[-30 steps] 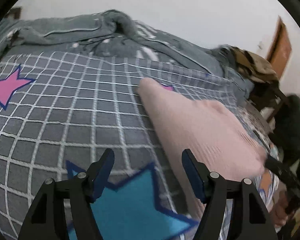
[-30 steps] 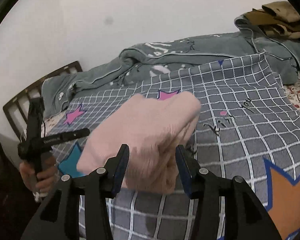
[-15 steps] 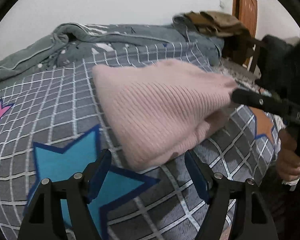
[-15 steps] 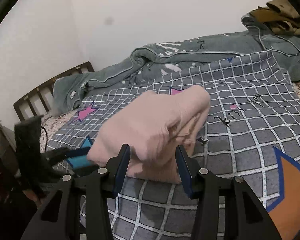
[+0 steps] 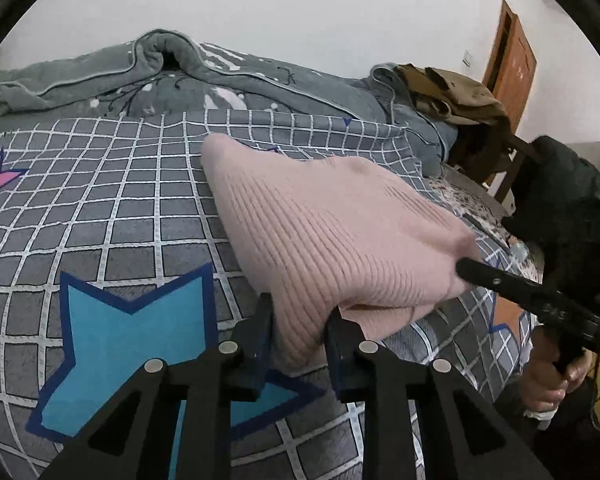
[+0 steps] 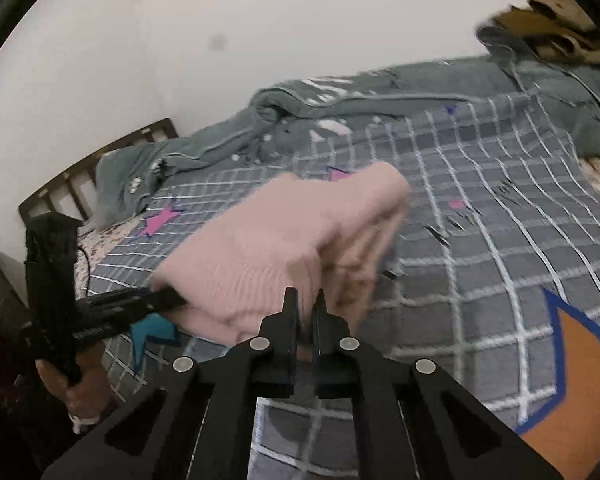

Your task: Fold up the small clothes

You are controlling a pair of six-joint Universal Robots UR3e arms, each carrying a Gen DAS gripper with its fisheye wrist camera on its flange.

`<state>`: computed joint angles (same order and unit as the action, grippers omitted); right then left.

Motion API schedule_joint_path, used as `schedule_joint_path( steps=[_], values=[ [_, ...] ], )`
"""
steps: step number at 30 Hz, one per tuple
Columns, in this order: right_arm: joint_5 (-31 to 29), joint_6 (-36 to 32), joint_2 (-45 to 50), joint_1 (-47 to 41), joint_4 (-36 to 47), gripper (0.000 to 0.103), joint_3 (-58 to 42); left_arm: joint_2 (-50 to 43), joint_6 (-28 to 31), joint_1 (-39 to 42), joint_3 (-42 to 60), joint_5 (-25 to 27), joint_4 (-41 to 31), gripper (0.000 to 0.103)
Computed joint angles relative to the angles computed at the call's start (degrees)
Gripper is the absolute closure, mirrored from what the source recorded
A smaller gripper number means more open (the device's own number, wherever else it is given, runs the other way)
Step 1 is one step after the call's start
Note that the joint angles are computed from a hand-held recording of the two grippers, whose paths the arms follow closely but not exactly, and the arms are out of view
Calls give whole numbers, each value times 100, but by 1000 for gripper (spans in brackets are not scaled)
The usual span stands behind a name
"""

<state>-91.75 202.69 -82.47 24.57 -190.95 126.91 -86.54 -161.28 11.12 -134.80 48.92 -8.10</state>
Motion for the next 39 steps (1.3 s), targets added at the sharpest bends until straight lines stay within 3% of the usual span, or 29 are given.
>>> schedule_joint_path(
  steps=[3,6,10,13,16,21,25,29,32,36,39],
  values=[
    [-296,-130,100,171,144,98,-144,94,200,-38,-85,90,-9,79],
    [-49,-178,109,115,305,96,-206,297,444,173,-110,-138,-477,75],
    [249,-93,78,-30,18,93,-78,657,725,603,-197,-564,-1034,60],
    [263,-32,87,-45,-329,89,-30,1006,812,1053,-410,-1022,-1178,38],
    [263,150,166,-72,-517,87,-109,930,549,1226,-309,-1294,-1110,38],
    [51,374,349,-20,-413,83,-413,-45,-674,574,571,-833,-307,38],
    [-553,384,530,199,542,85,-921,-602,-956,-70,1181,-29,-250,38],
    [-397,350,485,105,946,88,-841,-932,-792,-485,1527,617,-574,35],
    [-316,207,343,39,927,84,-771,-922,-700,-387,1527,464,-604,33],
    [156,287,180,-306,886,65,-847,-1143,-793,-192,1975,50,-959,31],
    [281,274,412,-453,1317,58,-1492,-1460,-975,-261,2513,142,-1133,31]
  ],
)
